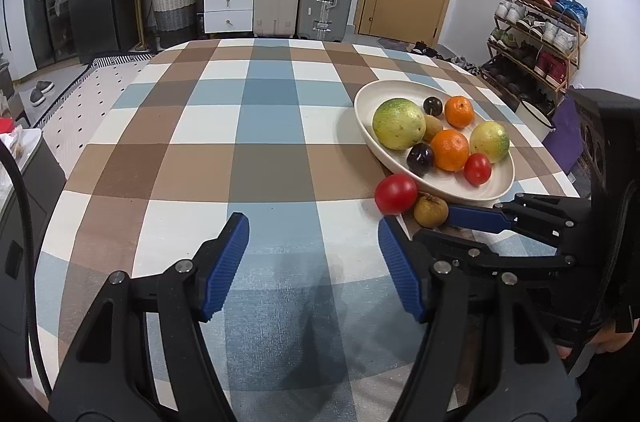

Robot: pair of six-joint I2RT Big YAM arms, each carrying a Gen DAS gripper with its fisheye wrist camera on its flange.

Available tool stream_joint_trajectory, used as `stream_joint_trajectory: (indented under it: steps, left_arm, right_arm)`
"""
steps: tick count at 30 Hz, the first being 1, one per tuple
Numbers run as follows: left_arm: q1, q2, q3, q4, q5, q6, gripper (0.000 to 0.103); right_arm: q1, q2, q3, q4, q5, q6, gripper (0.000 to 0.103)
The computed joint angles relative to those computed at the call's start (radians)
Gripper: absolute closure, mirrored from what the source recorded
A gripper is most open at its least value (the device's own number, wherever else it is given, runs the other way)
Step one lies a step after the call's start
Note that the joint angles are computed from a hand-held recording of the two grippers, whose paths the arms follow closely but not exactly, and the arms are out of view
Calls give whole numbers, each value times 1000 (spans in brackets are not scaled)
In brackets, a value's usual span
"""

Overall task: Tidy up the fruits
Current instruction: 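Move right tool to the small brown pear while left tool approaches the remaining red tomato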

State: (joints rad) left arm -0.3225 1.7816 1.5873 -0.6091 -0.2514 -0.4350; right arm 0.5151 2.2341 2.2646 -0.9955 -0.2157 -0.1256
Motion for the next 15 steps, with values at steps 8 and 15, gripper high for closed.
stream_joint_trajectory:
  steps: [8, 15]
  left_arm:
    - [-3, 5, 5, -4, -2, 6, 38]
    - [-4, 6, 5, -4, -3, 2, 38]
  right_arm:
    - [-1, 12, 21, -12, 3, 13, 69]
    - [5, 27, 48, -21, 9, 27, 69]
